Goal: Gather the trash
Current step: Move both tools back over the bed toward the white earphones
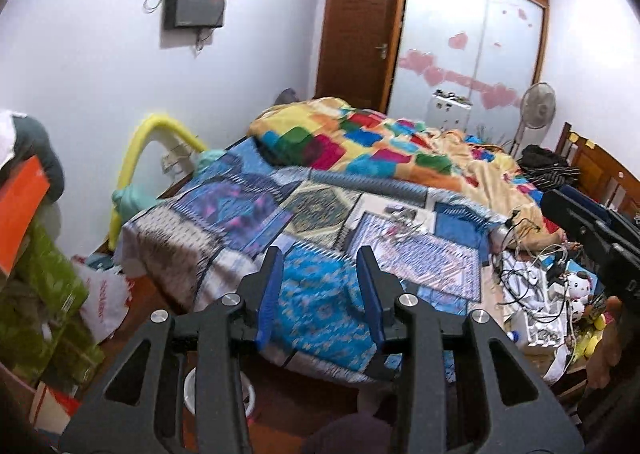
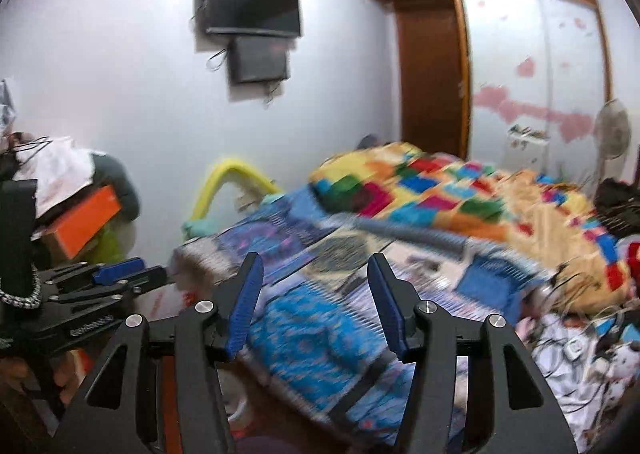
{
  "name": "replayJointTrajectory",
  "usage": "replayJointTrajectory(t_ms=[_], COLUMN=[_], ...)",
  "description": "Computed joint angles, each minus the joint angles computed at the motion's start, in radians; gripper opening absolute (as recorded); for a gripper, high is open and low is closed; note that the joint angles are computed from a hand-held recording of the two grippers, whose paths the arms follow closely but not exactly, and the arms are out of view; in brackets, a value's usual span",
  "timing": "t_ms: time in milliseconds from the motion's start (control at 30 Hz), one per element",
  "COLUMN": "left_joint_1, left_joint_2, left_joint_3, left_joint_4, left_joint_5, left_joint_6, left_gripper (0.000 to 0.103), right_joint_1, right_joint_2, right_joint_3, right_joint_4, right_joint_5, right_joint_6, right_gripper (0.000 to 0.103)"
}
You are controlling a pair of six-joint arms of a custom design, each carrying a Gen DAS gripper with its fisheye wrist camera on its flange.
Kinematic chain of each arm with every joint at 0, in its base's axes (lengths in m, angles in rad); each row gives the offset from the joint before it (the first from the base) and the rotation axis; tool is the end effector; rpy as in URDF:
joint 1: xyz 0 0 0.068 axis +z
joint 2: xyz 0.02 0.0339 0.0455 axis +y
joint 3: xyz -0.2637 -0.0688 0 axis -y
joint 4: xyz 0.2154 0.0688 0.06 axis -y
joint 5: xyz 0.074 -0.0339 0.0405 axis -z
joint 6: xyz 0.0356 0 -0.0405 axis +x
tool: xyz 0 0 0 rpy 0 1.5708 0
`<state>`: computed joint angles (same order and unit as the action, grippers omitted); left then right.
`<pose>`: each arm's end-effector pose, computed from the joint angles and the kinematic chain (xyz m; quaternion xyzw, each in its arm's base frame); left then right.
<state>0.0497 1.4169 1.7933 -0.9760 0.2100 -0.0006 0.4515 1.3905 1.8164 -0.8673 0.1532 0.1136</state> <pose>0.2477 0.0049 0.4477 0.0268 0.8805 -0.0813 0.4663 0.2208 0.1010 0.4699 -0.1013 0.8372 0.0867 0.5305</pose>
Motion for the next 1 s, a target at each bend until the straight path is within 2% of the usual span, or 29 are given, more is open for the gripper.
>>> replayJointTrajectory(t_ms=[167, 300, 333, 367, 433, 500, 633, 767, 1000], left_joint_1=[-0.089, -0.144, -0.158, -0.171, -0.188, -0.206, -0.228, -0.246, -0.255], left_joint_2=[0.084, 0.15, 0.178, 0.201, 0.244, 0.299, 0.422, 0.553, 0.842], left_joint_3=[0.069, 0.102, 0.116, 0.131, 0.15, 0.174, 0.254, 0.339, 0.617], left_joint_4=[0.03, 0.057, 0.064, 0.063, 0.069, 0.082, 0.08, 0.09, 0.023], left_joint_5=[-0.037, -0.061, -0.065, -0.072, -0.084, -0.097, -0.097, -0.094, -0.066], left_joint_6=[-0.017, -0.018, -0.019, -0.022, -0.028, -0.038, -0.046, -0.04, -0.039], left_gripper=[0.041, 0.051, 0.057, 0.061, 0.078, 0.085, 0.085, 0.085, 0.085], right_joint_1=[-0.103, -0.186, -0.203, -0.221, -0.252, -0.287, -0.35, -0.428, -0.495], right_joint_2=[0.043, 0.05, 0.054, 0.062, 0.057, 0.067, 0.133, 0.226, 0.441], right_joint_3=[0.031, -0.004, -0.011, -0.02, -0.052, -0.082, -0.056, -0.014, 0.121], right_joint_4=[-0.02, -0.002, -0.002, 0.004, 0.036, 0.077, 0.078, 0.078, 0.036], right_joint_5=[-0.056, -0.101, -0.1, -0.094, -0.096, -0.102, -0.138, -0.226, -0.295], right_joint_6=[-0.039, -0.055, -0.059, -0.069, -0.079, -0.092, -0.107, -0.088, -0.065], right_gripper=[0.051, 0.051, 0.056, 0.071, 0.084, 0.087, 0.088, 0.088, 0.088])
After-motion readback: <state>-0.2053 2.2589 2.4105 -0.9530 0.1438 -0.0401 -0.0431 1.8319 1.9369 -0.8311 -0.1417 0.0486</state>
